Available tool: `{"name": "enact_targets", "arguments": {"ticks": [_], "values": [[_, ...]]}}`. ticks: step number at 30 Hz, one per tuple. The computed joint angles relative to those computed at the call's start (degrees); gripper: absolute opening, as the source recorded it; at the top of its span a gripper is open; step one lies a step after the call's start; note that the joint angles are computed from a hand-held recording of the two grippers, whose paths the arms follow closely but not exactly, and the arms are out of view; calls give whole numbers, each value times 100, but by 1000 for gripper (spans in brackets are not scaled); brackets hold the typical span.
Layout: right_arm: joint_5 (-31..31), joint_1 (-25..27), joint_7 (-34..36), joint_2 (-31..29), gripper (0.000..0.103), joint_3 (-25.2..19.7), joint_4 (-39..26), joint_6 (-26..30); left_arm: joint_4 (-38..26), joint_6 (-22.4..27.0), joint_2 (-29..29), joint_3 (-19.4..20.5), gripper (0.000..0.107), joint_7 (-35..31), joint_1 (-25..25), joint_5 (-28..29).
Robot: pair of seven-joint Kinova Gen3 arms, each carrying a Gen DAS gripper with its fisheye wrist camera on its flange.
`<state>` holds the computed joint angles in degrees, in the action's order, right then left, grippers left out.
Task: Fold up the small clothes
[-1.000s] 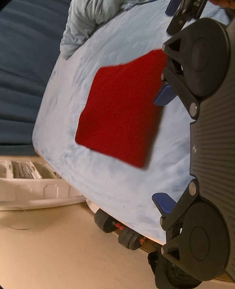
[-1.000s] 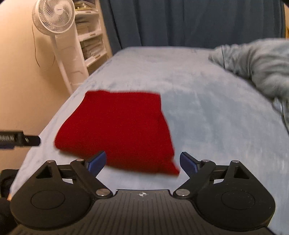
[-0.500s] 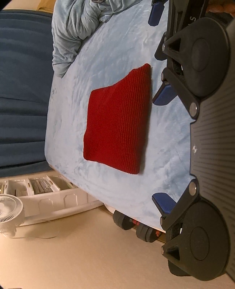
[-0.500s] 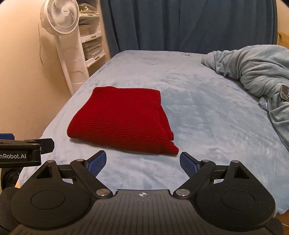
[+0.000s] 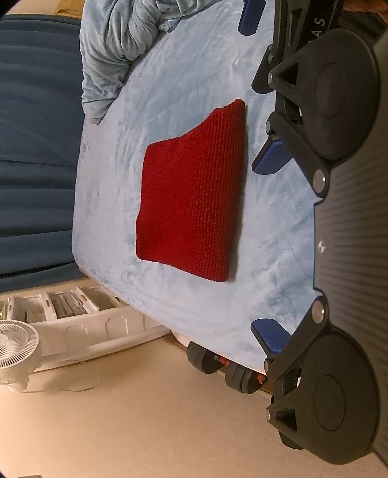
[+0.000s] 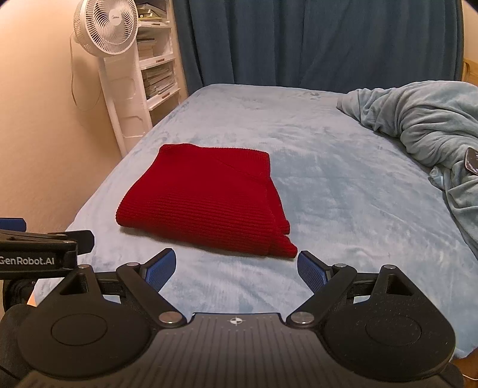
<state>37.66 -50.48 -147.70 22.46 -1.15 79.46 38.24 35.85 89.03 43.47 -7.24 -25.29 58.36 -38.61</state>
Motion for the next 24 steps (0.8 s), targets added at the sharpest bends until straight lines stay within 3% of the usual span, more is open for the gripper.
{"name": "enact_targets", "arguments": {"ticks": [24], "values": [[-78,24,108,1,89,-25,-2,18,-155,137,100,-30,103,-71,1,38]]}}
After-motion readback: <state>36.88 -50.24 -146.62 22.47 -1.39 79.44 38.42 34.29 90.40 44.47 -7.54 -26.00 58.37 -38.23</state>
